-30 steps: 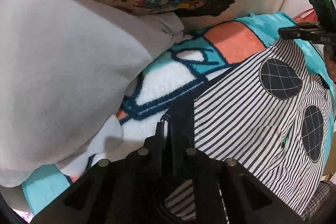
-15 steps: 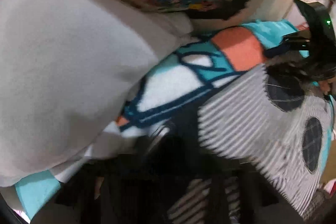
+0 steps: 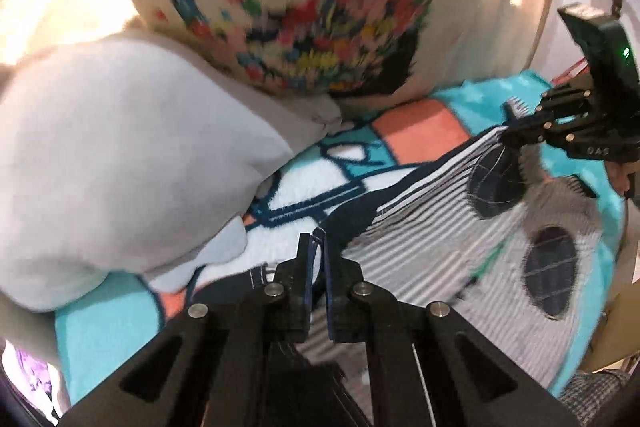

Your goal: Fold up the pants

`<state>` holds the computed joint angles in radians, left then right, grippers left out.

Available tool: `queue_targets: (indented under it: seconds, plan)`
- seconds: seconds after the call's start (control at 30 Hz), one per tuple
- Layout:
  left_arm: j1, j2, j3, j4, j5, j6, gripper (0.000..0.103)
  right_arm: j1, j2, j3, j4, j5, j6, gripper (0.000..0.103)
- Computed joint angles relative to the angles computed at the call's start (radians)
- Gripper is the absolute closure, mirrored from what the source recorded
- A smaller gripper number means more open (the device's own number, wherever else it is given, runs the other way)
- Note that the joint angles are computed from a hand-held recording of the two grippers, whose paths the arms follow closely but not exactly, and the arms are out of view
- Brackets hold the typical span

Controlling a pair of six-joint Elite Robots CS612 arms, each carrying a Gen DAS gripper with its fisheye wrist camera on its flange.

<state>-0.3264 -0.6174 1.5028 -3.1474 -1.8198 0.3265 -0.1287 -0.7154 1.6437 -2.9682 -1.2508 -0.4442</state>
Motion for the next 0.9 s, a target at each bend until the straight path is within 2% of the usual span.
queue_targets:
  seconds: [0.2, 0.27, 0.33, 0.43, 0.53, 0.6, 0.63, 0.67, 0.7, 0.77, 0.87, 0.9]
  plan:
    - [0.009, -0.068, 0.195, -0.243, -0.085, -0.103, 0.098, -0.002, -0.077, 0.172, -0.177, 0.042, 0.038, 0.097]
    - [0.008, -0.080, 0.266, -0.318, -0.086, -0.139, 0.098, -0.003, -0.093, 0.238, -0.238, 0.058, 0.053, 0.097]
    - [-0.004, -0.077, 0.307, -0.361, -0.054, -0.165, 0.097, -0.004, -0.099, 0.288, -0.275, 0.079, 0.069, 0.097]
    - [-0.016, -0.071, 0.357, -0.373, 0.010, -0.180, 0.095, -0.007, -0.086, 0.352, -0.341, 0.107, 0.110, 0.095]
    - [-0.006, -0.069, 0.390, -0.392, 0.008, -0.217, 0.095, -0.015, -0.080, 0.416, -0.460, 0.073, 0.175, 0.093]
    - [0.012, -0.071, 0.408, -0.422, -0.024, -0.253, 0.094, -0.031, -0.085, 0.457, -0.540, 0.065, 0.224, 0.081]
    - [0.020, -0.072, 0.417, -0.440, -0.034, -0.270, 0.093, -0.040, -0.089, 0.476, -0.586, 0.055, 0.254, 0.068]
    - [0.027, -0.073, 0.424, -0.460, -0.036, -0.288, 0.088, -0.046, -0.093, 0.492, -0.634, 0.029, 0.279, 0.061]
    - [0.034, -0.073, 0.429, -0.483, -0.033, -0.312, 0.079, -0.048, -0.097, 0.501, -0.670, 0.002, 0.294, 0.060]
    - [0.039, -0.075, 0.437, -0.509, -0.016, -0.345, 0.071, -0.046, -0.104, 0.501, -0.714, -0.042, 0.312, 0.058]
    - [0.040, -0.075, 0.437, -0.540, 0.016, -0.406, 0.063, -0.022, -0.105, 0.461, -0.686, -0.053, 0.309, 0.047]
    - [0.042, -0.074, 0.434, -0.553, 0.010, -0.435, 0.061, -0.004, -0.098, 0.437, -0.662, -0.077, 0.303, 0.045]
